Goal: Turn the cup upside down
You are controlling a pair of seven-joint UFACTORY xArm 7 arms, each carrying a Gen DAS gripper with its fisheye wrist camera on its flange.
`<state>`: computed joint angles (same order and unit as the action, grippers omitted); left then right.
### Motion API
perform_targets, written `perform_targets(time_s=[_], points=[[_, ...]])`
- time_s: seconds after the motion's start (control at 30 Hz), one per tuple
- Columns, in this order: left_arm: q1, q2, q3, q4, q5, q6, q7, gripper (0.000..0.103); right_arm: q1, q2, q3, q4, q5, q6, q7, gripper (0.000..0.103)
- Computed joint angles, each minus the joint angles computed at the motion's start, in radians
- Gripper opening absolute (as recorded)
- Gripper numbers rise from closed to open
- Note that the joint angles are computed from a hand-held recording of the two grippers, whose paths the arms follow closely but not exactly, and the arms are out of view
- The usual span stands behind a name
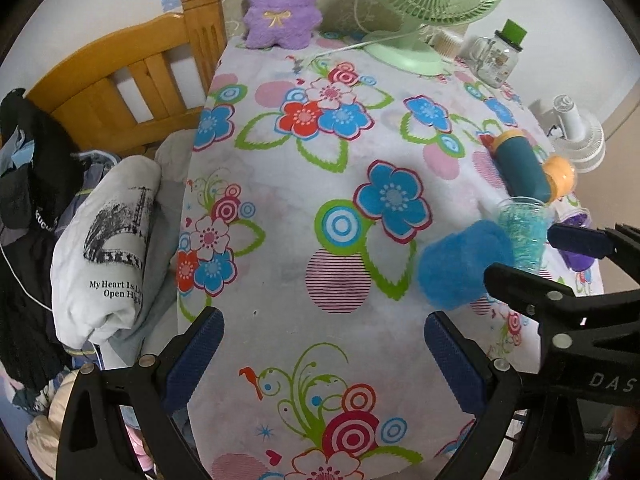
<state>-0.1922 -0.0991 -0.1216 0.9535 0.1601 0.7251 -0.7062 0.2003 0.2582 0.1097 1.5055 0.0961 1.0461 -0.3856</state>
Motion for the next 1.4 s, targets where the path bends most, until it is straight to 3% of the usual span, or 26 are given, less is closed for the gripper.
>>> perform_targets(time_s=[0.4,0.7,1.0,1.4], points=[[-0.018,-0.058,-0.026,0.04,0.006,0.013,0.02,0.102,-0.052,-0.206,-0.03,-0.168,0.089,-0.132,0.044,0.087],[-0.046,-0.043,-0.066,0.117,0.081,0.073,-0.082,0.102,-0.089,-0.274,-0.062,-0.217,0.147,-0.195,-0.041,0.094],[-0.098,0.011,-0.091,0.229,0.177,0.191,-0.238,0.102,-0.141,-0.262,-0.094,-0.182,0.237,-0.169,-0.159,0.094],[-0.173,0.079,-0.093,0.41,0.269,0.295,-0.335,0.103,-0.205,-0.258,-0.118,-0.102,0.305,-0.131,-0.242,0.094]])
